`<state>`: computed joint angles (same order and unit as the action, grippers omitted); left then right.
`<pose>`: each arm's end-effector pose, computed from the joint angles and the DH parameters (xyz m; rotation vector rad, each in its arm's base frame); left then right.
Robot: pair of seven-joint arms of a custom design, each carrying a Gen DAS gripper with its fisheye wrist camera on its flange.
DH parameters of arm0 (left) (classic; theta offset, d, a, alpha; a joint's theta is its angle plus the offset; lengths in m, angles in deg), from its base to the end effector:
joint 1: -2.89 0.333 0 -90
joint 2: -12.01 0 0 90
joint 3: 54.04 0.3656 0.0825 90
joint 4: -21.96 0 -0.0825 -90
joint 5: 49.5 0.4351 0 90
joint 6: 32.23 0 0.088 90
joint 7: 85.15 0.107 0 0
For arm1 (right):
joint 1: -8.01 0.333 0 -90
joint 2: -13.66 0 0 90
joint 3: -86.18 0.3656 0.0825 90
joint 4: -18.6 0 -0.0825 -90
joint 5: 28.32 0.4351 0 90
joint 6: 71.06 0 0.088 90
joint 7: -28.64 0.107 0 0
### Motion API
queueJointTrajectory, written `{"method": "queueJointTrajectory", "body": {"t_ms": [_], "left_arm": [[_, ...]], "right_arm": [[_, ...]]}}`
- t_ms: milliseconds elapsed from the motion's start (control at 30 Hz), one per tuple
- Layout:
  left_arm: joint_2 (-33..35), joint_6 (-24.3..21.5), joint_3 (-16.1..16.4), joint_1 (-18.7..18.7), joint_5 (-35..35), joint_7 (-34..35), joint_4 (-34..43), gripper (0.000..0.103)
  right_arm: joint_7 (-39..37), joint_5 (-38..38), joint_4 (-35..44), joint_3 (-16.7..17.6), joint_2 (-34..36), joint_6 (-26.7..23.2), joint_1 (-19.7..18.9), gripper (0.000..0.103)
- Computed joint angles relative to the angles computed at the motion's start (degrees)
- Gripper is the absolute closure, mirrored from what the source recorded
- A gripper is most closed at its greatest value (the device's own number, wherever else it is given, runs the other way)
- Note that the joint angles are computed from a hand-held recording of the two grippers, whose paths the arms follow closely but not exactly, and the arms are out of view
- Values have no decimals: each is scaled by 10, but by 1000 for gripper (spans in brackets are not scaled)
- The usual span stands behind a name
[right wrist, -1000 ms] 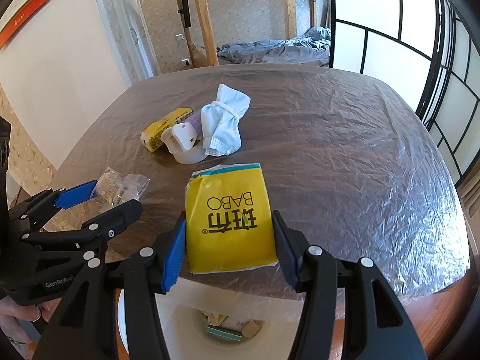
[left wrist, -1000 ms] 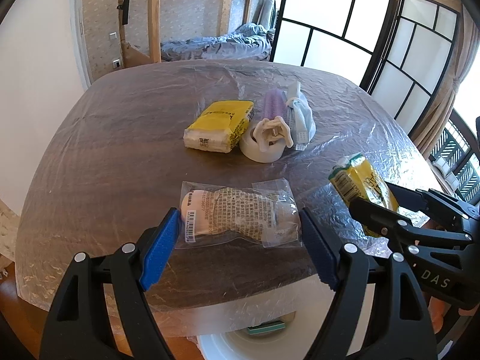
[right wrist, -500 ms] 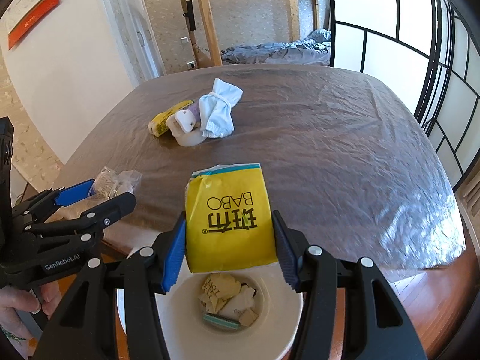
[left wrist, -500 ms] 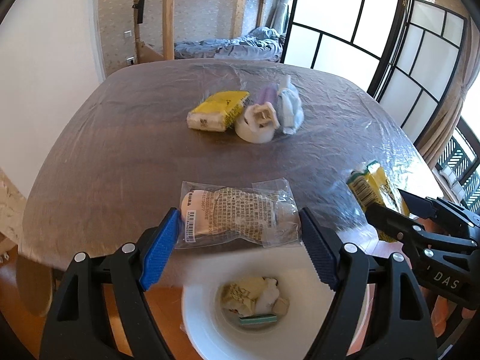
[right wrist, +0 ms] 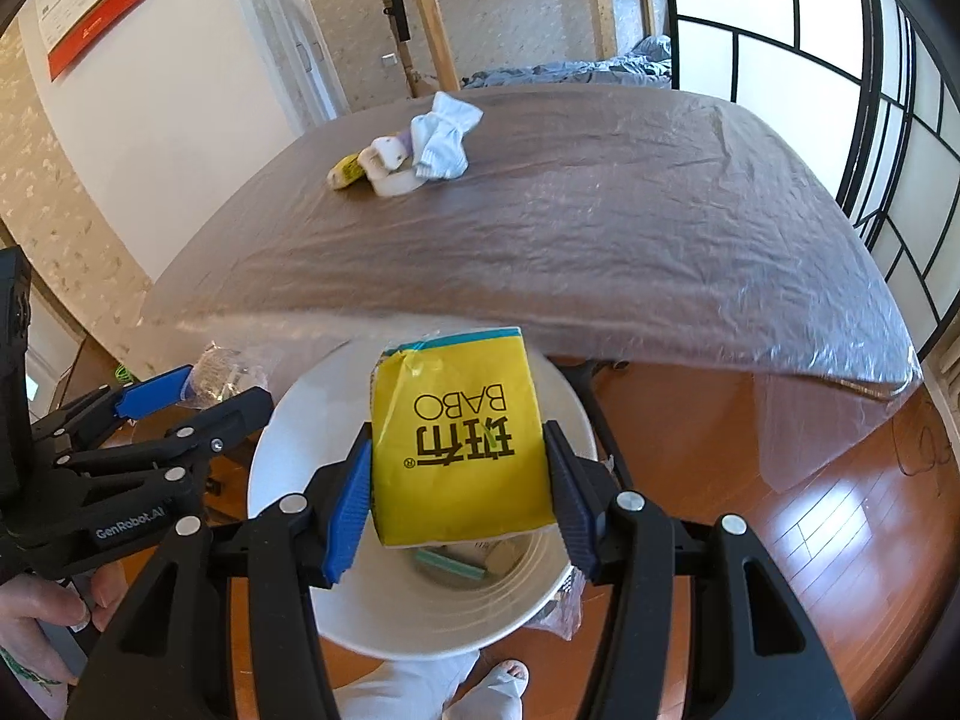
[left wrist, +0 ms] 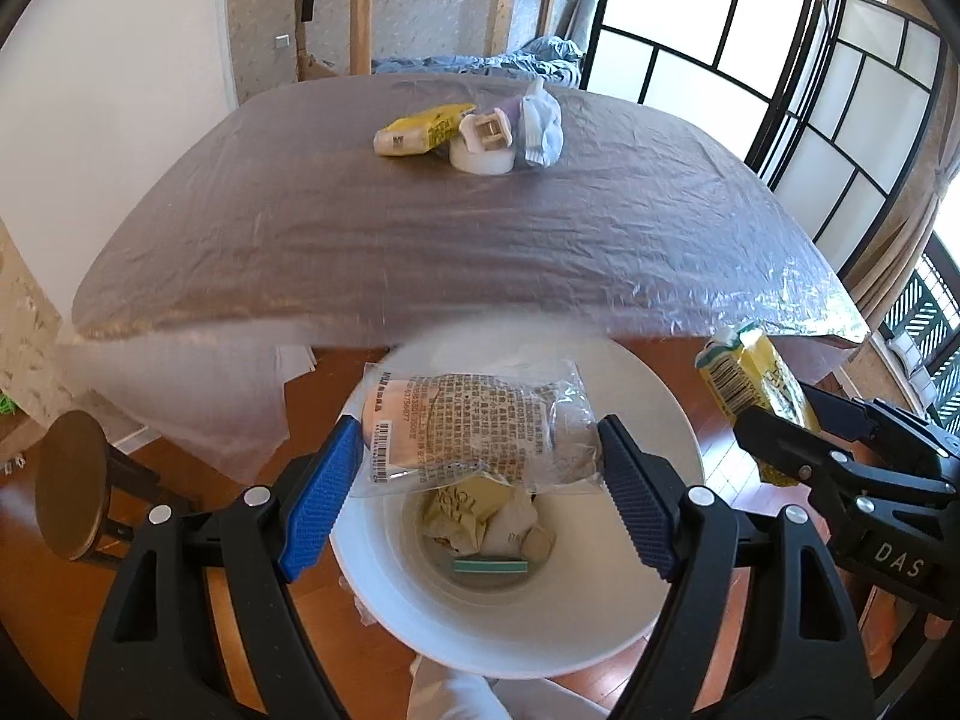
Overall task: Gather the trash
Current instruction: 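Hold the plastic packet and yellow pack with both tools above the bin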
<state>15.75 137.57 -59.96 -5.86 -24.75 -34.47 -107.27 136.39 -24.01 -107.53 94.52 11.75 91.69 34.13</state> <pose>0.5842 -0.1815 0.4192 -1.9091 1.8486 -0.7402 0.5063 0.3436 0.4955 -1.9449 1.5434 -0.2308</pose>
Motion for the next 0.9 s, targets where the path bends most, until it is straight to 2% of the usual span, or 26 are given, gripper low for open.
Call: {"method": "queueJointTrajectory", "body": {"t_ms": [367,567,900], "left_arm": [[-3,8,-6,9,-51,65,-15,23],[-2,14,-10,12,-97,124,-20,23],[2,17,-8,11,-131,172,-21,23]], "right_arm": [[58,-36,8,6,8,-14,2,50],[88,-50,21,10,21,-22,5,50],[119,-64,30,12,30,-27,6,50]]}}
